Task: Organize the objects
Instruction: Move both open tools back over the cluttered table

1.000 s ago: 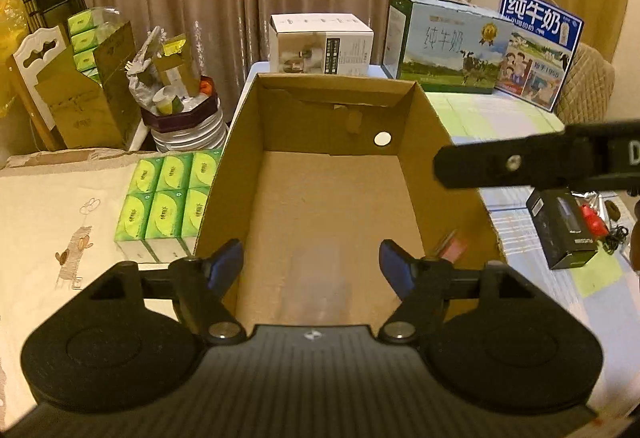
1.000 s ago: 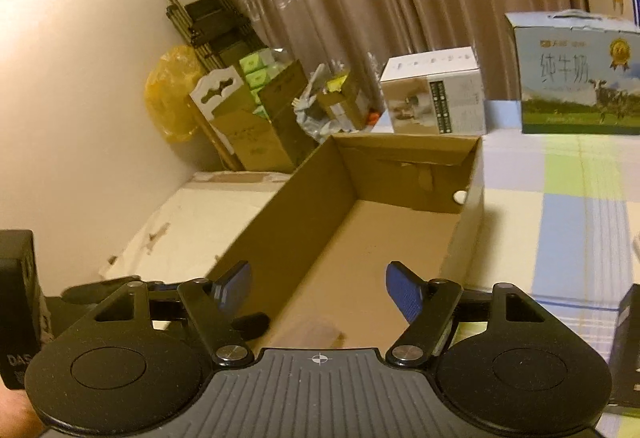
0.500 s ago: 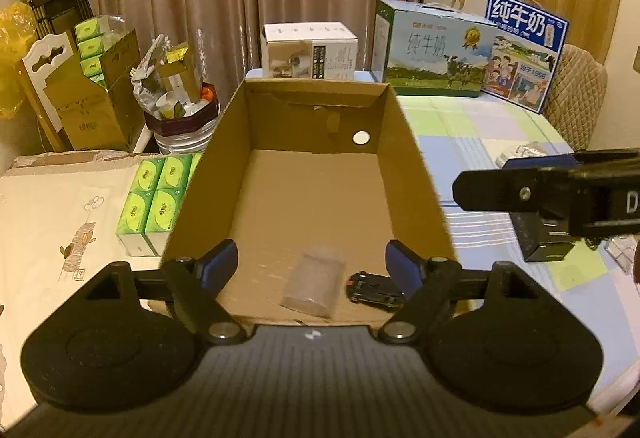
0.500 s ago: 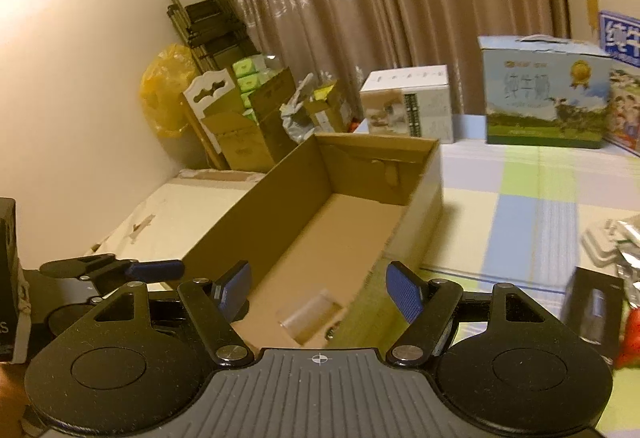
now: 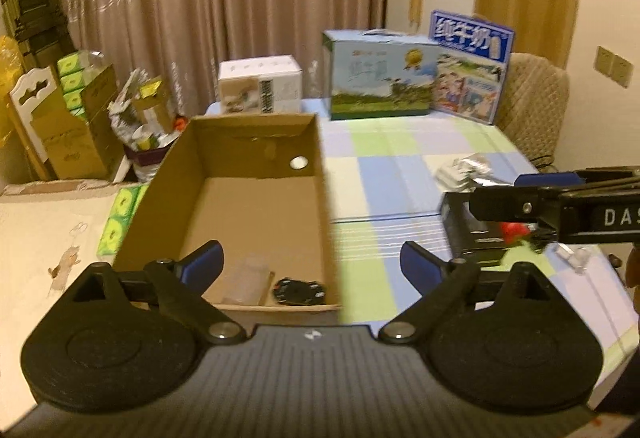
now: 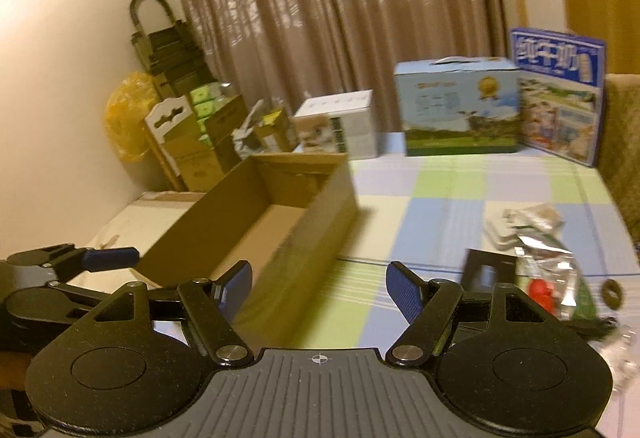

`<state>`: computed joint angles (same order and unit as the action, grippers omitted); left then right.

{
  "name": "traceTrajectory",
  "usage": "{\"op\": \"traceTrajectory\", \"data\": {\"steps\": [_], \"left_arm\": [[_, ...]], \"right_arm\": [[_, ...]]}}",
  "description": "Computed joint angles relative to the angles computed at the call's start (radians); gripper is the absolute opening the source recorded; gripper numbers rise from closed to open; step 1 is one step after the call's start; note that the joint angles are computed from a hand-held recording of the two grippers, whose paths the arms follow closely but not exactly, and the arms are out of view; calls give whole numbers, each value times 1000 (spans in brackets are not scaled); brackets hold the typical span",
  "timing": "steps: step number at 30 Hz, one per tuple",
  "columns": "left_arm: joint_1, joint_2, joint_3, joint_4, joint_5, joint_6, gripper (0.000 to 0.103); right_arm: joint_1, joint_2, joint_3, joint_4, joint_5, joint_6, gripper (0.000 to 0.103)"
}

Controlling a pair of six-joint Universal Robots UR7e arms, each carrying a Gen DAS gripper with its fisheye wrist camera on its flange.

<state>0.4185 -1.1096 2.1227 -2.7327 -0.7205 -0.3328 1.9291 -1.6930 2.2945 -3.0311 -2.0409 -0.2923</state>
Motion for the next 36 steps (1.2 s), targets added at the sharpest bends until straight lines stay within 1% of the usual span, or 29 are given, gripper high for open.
{"op": "traceTrajectory", "data": {"steps": [6, 11, 14, 16, 19, 22, 24, 30, 33, 36], "left_arm": [[-52, 42, -7, -41, -32, -8, 100], [-85, 83, -11, -78, -63, -9, 102], [-96, 114, -8, -118, -101, 0, 102], [-98, 141, -14, -132, -134, -5, 102], [-97, 181, -26, -142, -170, -12, 102], [-96, 224, -39, -151, -200, -9, 102], [-96, 252, -51, -148, -209, -7, 102], [-85, 319, -88, -149, -222, -1, 102], [-73, 353, -114, -156, -226, 20, 102], [-59, 386, -139, -167, -227, 35, 102]], "right_arm": [[-48, -166, 67, 21, -37, -31, 71], [-138, -333, 144, 8, -63, -89, 71], [-215, -431, 180, 23, -60, -113, 71], [-279, -498, 196, 53, -37, -120, 71], [-380, -583, 212, 93, 19, -134, 71], [-464, -640, 221, 116, 73, -148, 71], [-512, -658, 226, 119, 109, -155, 71], [-627, -650, 224, 106, 186, -210, 71], [-680, -625, 214, 95, 221, -244, 71], [-730, -580, 201, 66, 260, -294, 71]]}}
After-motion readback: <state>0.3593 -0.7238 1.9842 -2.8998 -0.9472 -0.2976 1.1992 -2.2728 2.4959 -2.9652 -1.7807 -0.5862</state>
